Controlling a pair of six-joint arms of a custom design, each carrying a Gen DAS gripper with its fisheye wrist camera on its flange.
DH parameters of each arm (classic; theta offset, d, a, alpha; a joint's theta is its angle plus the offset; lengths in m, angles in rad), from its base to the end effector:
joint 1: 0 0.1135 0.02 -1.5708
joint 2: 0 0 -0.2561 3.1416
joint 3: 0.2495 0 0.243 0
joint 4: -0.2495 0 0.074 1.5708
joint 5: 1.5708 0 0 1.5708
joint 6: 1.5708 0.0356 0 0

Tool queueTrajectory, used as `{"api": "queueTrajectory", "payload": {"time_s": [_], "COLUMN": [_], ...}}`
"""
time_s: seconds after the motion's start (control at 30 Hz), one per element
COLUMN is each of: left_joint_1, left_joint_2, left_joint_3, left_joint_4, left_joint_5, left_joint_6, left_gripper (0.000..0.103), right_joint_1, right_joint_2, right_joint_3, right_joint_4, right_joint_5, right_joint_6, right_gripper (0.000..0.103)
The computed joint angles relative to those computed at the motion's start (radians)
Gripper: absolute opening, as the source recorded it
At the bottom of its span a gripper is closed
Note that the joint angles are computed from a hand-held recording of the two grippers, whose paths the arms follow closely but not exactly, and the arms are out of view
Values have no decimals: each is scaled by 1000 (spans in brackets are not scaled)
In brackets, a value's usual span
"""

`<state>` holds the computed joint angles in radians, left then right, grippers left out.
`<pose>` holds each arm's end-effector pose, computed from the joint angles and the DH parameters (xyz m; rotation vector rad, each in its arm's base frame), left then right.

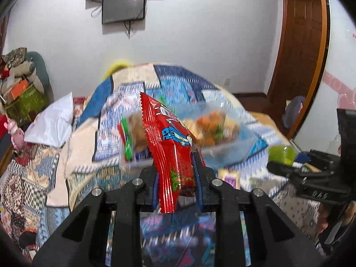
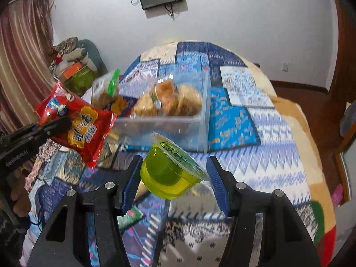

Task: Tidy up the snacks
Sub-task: 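Place the red bag into the box while right gripper places the jelly cup in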

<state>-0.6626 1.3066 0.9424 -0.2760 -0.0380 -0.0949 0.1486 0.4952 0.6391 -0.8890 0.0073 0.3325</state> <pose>0.2235 -0.1727 0.2674 0.6059 2.1529 -0.3757 0.0986 0.0145 0.2540 0.2174 2.3173 0.2346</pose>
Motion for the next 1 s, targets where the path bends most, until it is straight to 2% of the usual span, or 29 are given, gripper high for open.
{"api": "queueTrajectory", "payload": {"time_s": [0.2, 0.33, 0.63, 0.73, 0.87, 0.93, 1.0], "left_joint_1": [-15, 11, 19, 13, 6, 5, 7], "left_joint_2": [116, 232, 436, 467, 487, 489, 487], "left_joint_3": [111, 191, 319, 319, 319, 320, 325], "left_joint_4": [43, 51, 79, 116, 137, 134, 109], "left_joint_5": [-43, -28, -23, -41, -57, -63, -55], "left_joint_6": [5, -7, -39, -42, -52, -46, -47], "left_gripper": [25, 25, 25, 25, 26, 27, 33], "right_joint_1": [-30, -108, -137, -119, -71, -73, -80], "right_joint_2": [95, 176, 377, 402, 422, 425, 425], "right_joint_3": [36, 47, 51, 37, 25, 27, 34], "right_joint_4": [96, 175, 343, 374, 403, 405, 393], "right_joint_5": [8, -48, -45, -16, 76, 79, 69], "right_joint_6": [-31, -68, -92, -98, -110, -120, -129], "right_gripper": [55, 55, 55, 56, 56, 56, 57]}}
